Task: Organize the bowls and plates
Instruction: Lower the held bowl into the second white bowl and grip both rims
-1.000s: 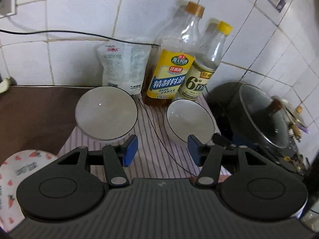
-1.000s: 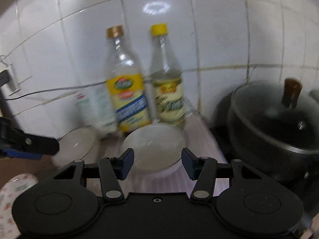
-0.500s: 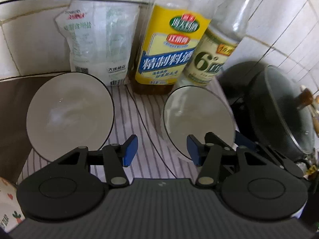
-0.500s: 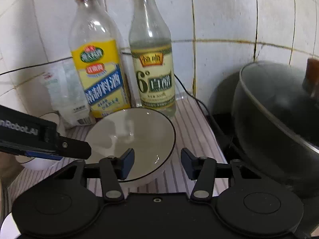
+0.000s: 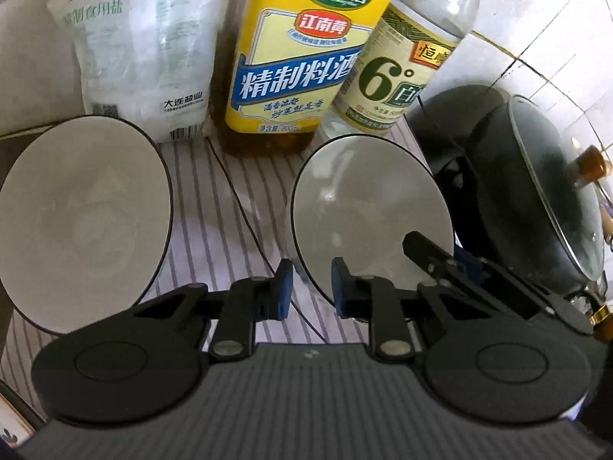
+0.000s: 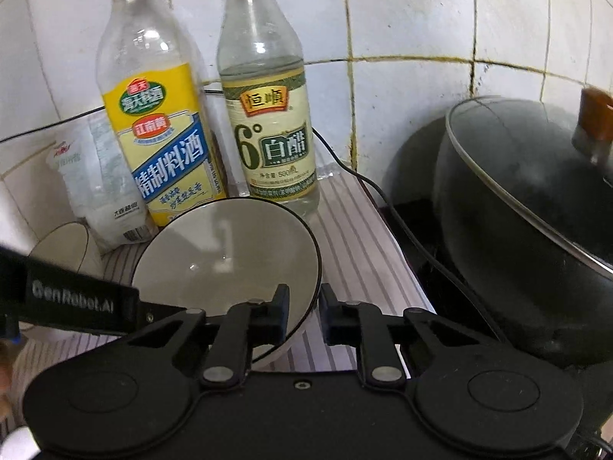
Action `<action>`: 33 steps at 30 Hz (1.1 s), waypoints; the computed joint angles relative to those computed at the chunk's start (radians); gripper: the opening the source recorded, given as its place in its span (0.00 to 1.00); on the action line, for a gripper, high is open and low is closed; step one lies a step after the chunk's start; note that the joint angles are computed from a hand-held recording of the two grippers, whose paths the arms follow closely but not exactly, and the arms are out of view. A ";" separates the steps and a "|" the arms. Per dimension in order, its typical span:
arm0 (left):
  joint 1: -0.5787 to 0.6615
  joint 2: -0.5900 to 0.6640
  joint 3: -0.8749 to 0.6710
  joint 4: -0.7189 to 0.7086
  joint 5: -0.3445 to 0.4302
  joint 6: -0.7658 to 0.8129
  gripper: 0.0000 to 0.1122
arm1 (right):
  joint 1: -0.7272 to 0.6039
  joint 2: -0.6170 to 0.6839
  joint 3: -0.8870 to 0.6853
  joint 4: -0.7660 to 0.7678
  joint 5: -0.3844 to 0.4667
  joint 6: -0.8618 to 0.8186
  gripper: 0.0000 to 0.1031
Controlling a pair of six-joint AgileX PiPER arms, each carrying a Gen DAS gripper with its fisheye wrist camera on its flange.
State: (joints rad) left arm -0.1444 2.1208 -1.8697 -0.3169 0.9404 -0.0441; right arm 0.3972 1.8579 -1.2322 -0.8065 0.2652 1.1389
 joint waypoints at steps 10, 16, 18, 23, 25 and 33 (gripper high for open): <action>0.014 -0.153 0.095 0.017 0.019 -0.013 0.14 | 0.045 -0.140 0.071 0.068 0.023 0.034 0.16; 0.009 -0.329 0.225 0.077 0.016 -0.040 0.14 | 0.099 -0.267 0.169 0.048 0.013 0.109 0.16; 0.004 -0.388 0.264 0.116 0.029 -0.058 0.14 | 0.115 -0.320 0.211 0.063 -0.006 0.113 0.15; -0.054 -0.507 0.307 0.264 0.134 -0.166 0.14 | 0.174 -0.426 0.277 0.088 0.014 0.106 0.14; -0.067 -0.546 0.327 0.305 0.160 -0.216 0.14 | 0.188 -0.465 0.298 0.172 0.011 0.014 0.14; -0.028 -0.671 0.467 0.259 0.184 -0.226 0.14 | 0.255 -0.536 0.372 0.153 0.015 -0.008 0.14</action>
State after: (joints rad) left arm -0.1723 1.4502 -1.4026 -0.0577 1.1247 -0.2706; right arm 0.6522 1.3216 -0.8600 -0.6535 0.2802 1.1306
